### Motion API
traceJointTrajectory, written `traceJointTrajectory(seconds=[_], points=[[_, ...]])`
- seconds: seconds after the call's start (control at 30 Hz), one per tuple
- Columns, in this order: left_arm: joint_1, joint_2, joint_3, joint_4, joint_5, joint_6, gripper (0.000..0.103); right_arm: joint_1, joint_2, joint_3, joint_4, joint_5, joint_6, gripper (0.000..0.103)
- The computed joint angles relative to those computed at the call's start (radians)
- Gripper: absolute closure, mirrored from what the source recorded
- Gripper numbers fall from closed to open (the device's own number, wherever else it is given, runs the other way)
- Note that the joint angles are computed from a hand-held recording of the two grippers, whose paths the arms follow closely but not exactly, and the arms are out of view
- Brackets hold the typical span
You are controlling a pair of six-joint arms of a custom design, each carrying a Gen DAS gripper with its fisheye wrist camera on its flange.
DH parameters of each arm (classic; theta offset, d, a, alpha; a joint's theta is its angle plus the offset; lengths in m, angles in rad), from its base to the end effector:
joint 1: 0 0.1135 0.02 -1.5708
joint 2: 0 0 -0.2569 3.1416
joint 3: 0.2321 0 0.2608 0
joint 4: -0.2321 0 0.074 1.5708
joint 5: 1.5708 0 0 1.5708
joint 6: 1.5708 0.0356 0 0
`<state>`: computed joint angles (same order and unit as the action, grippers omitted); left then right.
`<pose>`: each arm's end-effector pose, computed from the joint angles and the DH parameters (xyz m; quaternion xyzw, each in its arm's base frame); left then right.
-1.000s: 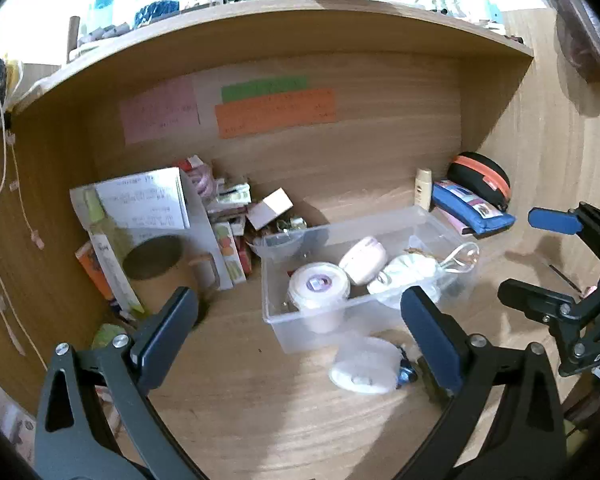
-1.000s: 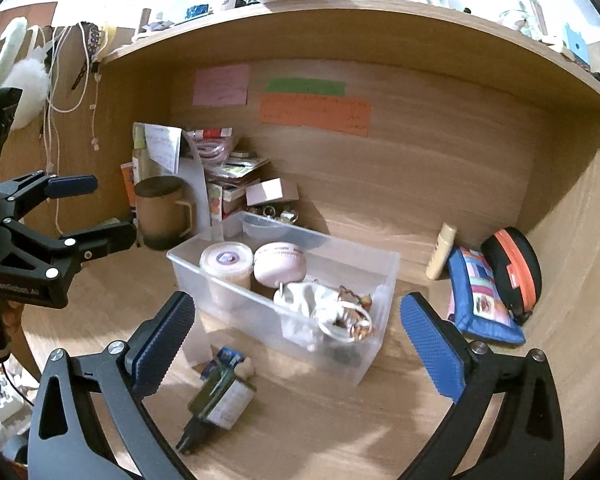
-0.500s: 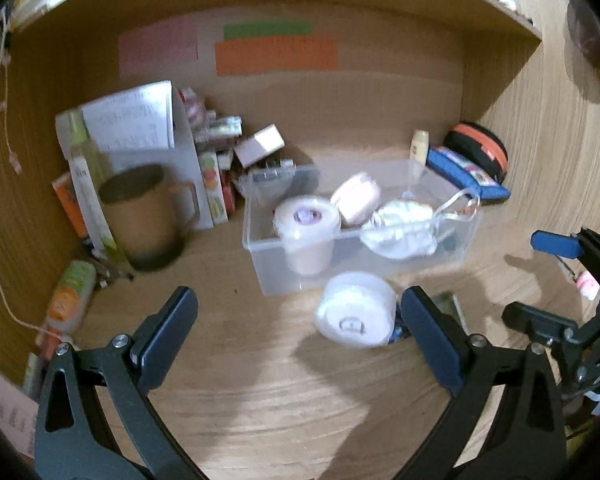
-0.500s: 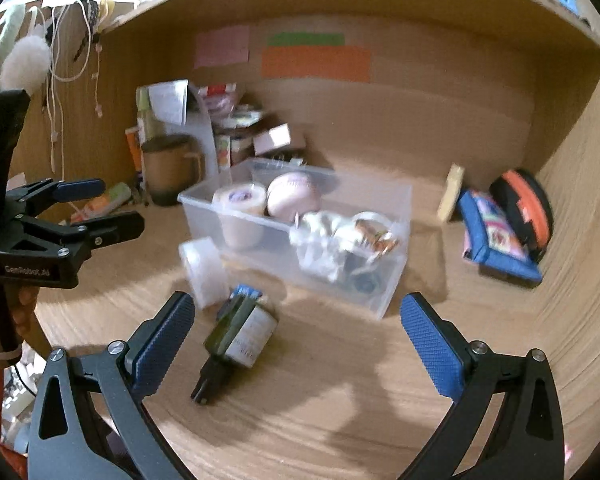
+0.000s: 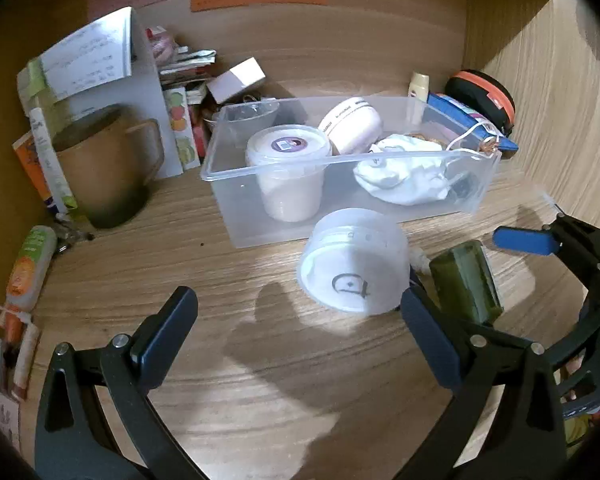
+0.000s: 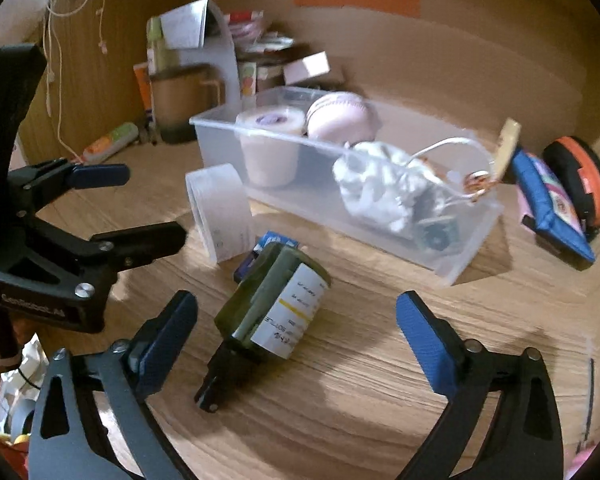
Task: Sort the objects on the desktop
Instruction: 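Grasp the green glass bottle with the right gripper while the left grasps the white round container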
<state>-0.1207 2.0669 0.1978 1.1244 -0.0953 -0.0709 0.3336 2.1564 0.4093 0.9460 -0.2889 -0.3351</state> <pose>0.2044 -0.0214 0.0050 0.0037 0.9151 0.0051 0.4033 0.2346 0.0920 -0.0104 -0.3520 0.8487 0.1331 0.3716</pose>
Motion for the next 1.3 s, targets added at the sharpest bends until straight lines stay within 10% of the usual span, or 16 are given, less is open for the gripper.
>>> traceJointTrajectory(seconds=[0.27,0.6,0.93,1.13,1.3], points=[[-0.001,0.024,0.104,-0.11,0.039,0.011,0.0,-0.017,0.011,0.069,-0.115,-0.025,0.006,0.04],[0.075,0.024,0.173,-0.232,0.192,-0.041,0.0,-0.003,0.021,0.075,-0.099,-0.006,0.013,0.041],[0.011,0.018,0.2,-0.239,0.129,-0.057,0.0,-0.026,0.008,0.062,-0.096,-0.034,0.018,0.041],[0.055,0.034,0.232,-0.29,0.213,-0.066,0.04,-0.062,0.005,0.043,-0.072,-0.05,0.011,0.041],[0.088,0.038,0.203,-0.241,0.238,-0.086,0.052,-0.088,-0.014,0.021,-0.046,-0.066,0.005,0.041]])
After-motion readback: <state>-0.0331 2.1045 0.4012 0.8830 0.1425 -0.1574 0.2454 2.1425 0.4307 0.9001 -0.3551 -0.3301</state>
